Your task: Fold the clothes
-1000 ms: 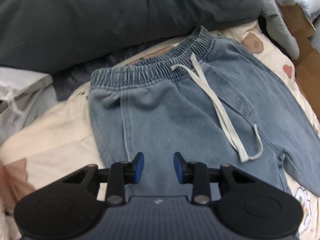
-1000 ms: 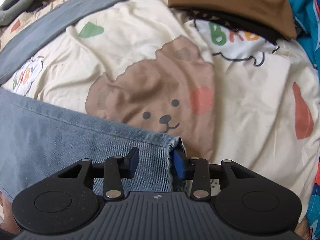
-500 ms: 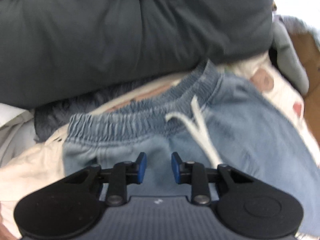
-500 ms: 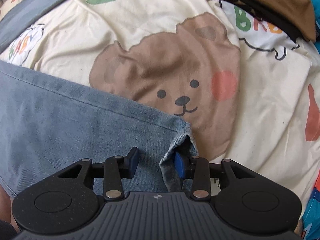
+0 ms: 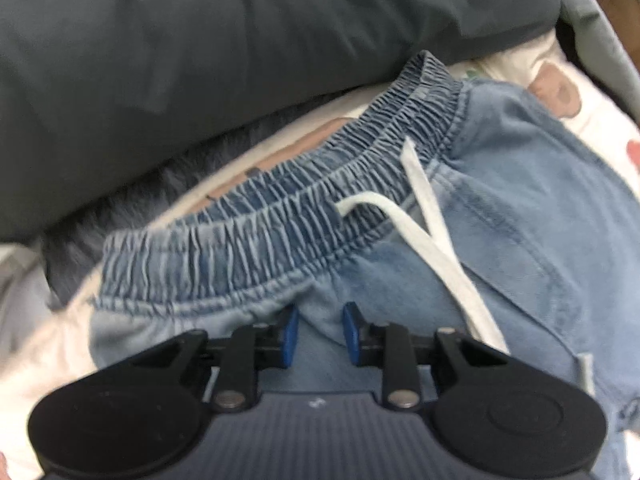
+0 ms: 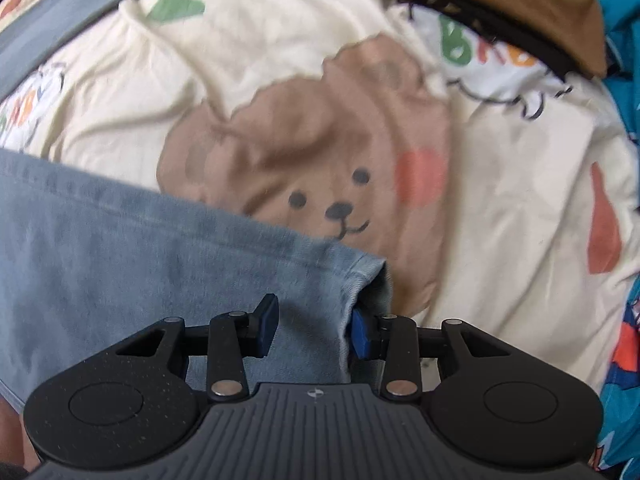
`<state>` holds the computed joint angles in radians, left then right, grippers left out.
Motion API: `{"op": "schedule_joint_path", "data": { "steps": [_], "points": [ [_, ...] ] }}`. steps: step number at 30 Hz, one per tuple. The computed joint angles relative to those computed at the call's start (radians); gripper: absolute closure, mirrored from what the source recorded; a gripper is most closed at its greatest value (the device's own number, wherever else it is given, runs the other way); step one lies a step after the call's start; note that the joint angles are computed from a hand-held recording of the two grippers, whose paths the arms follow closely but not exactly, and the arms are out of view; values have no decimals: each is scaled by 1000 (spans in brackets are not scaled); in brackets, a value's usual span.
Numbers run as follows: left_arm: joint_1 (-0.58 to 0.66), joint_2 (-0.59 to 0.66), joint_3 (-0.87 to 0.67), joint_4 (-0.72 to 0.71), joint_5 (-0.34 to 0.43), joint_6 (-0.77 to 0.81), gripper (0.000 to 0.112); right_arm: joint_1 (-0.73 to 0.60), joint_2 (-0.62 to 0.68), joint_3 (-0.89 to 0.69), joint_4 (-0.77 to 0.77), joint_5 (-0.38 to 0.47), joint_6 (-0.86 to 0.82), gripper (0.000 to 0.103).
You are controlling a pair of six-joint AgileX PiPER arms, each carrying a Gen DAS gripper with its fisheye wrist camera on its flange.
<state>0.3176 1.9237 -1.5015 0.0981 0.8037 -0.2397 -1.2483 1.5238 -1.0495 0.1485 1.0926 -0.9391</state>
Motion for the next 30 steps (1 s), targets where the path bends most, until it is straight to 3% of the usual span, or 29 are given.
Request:
{"op": "schedule_joint_path", "data": {
  "steps": [5, 8, 18, 24, 27, 30],
  "points": [
    [-8, 38, -56, 89, 30, -42, 97, 24, 8, -71, 23, 61, 9, 60],
    [-4, 33, -66, 69, 49, -60, 98, 57, -1, -86, 51, 79, 21, 60],
    [38, -74, 48, -143, 44, 172, 80, 82, -1, -31, 62, 43, 55, 59],
    [40, -15, 23, -93, 16, 138, 73, 112, 37, -21, -40, -27, 109, 60],
    [3, 7, -56, 0, 81, 65, 78, 131, 63, -41, -139, -51, 172, 73],
    [12, -30, -60, -75, 74, 165, 65, 141, 101, -79, -231, -61, 253, 71]
  ]
}}
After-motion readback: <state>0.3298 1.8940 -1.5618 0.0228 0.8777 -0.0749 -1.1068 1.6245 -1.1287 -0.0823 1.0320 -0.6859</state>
